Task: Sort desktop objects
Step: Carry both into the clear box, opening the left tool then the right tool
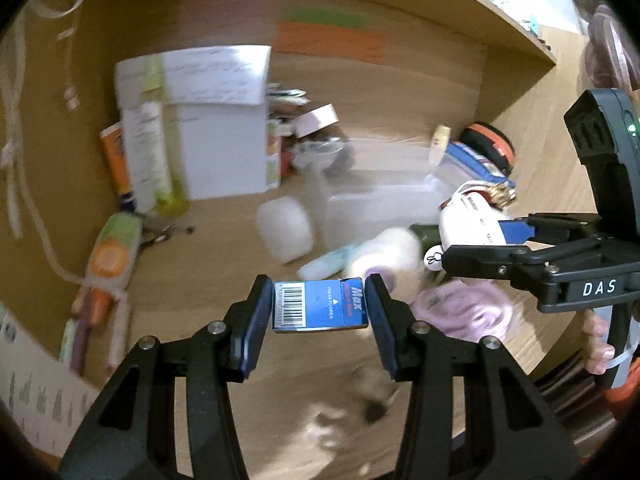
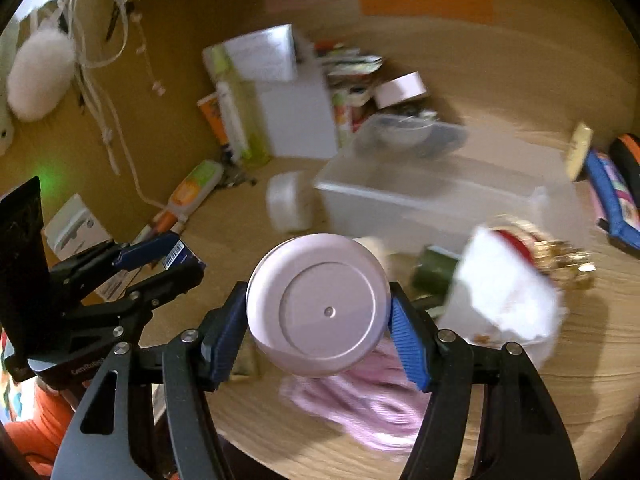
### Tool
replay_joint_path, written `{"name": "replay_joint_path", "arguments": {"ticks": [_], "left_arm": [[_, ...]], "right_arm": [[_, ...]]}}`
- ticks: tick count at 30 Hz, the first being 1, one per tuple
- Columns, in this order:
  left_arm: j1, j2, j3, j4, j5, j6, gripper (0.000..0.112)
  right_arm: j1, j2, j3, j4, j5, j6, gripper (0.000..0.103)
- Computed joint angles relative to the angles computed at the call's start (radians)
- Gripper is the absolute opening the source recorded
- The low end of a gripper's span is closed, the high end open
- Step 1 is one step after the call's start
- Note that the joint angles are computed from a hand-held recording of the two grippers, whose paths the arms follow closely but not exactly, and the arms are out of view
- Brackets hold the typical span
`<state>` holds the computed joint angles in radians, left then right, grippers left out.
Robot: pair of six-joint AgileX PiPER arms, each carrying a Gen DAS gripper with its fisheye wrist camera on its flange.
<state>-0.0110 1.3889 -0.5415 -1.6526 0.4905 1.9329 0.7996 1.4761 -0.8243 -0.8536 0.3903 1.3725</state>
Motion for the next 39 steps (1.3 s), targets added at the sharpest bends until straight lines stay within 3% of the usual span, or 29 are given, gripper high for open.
{"name": "replay_joint_path", "arguments": {"ticks": [4,11,16,21,25,30,33,39], "left_arm": [[-0.104,0.013,-0.063,0.035,-0.046,-0.099,0.047],[-0.207,0.056,-0.239,0.246,-0.053,-0.407,0.047],[-0.245,0.107,-0.354,0.342,-0.041,-0.546,0.047],[-0.304,0.209,-0.52,0.581,-0.074,-0.823,0.047],[-0.326,0.303,-0.658,0.766,-0.038,-1.028,0.047],[-0.358,0.411,-0.798,1.021,-0.03,-1.285,0.047],[-0.368,0.466,-0.859,1.119,-0.02,-1.362,0.047],[-0.362,0.535,-0.93,1.139,0.018,-1.368,0.047]], "right_arm": [[-0.078,-0.086,0.049,0.062,-0.005,-0.107,0.063],[-0.246,-0.174,0.068,0.266,-0.015,-0.414,0.063],[-0.359,-0.194,0.044,0.353,-0.021,-0.582,0.063],[-0.436,-0.137,-0.021,0.357,-0.02,-0.653,0.063],[-0.497,-0.087,-0.07,0.481,-0.033,-0.812,0.063],[-0.537,-0.02,-0.121,0.493,-0.029,-0.868,0.063],[-0.57,0.024,-0.151,0.578,-0.034,-0.969,0.063],[-0.612,0.121,-0.216,0.737,-0.021,-1.152,0.063]]}}
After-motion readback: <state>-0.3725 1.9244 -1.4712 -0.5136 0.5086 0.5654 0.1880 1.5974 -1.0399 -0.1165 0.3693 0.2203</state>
